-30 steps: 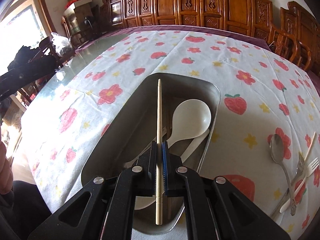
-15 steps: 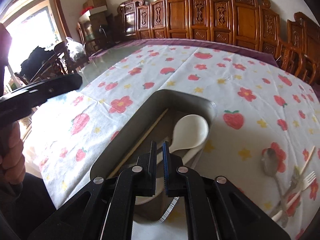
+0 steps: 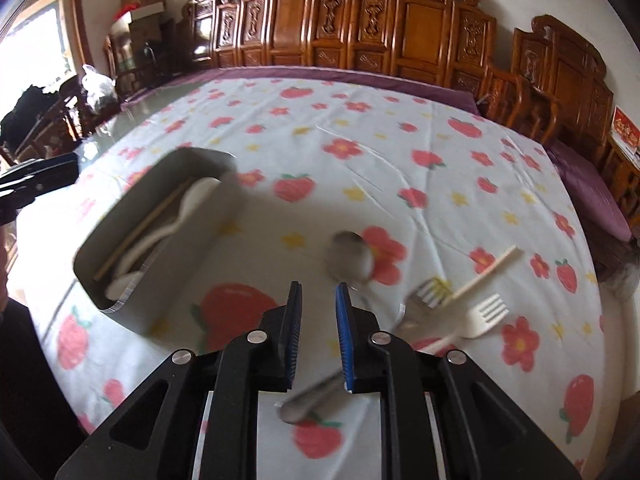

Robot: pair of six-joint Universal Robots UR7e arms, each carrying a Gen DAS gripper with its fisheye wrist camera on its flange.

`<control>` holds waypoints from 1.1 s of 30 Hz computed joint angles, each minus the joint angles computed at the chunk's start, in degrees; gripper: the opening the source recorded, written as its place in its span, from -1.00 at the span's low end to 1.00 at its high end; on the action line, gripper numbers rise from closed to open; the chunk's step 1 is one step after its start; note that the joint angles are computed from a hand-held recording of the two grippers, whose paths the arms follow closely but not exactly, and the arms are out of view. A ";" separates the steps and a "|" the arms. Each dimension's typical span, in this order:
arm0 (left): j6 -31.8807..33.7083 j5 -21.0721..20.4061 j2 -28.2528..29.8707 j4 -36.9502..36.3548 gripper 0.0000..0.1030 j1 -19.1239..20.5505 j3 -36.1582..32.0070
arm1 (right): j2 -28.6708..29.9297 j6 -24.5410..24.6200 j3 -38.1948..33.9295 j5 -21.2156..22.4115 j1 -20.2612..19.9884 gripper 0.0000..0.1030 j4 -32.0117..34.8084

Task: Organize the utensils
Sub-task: 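Grasp a metal spoon by its handle with the right gripper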

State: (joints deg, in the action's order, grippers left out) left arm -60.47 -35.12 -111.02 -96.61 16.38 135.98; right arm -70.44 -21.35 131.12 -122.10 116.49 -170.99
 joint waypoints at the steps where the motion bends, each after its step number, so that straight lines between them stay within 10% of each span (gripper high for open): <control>1: 0.63 -0.38 0.85 -0.96 -0.01 0.00 0.19 | 0.29 -0.34 0.09 -0.23 -0.46 -0.63 -0.21; 18: 8.69 -6.33 9.83 -15.13 -0.01 0.96 3.05 | 7.18 -0.96 -4.85 -5.05 -4.17 -0.61 4.61; 33: 2.13 -7.96 10.59 -9.06 -0.01 -2.33 2.33 | 2.83 0.61 -2.97 -3.96 -1.08 -0.86 4.33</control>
State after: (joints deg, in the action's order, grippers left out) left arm -58.34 -43.08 -100.42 -105.67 14.06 138.31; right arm -67.61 -20.74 128.14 -126.06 115.41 -166.66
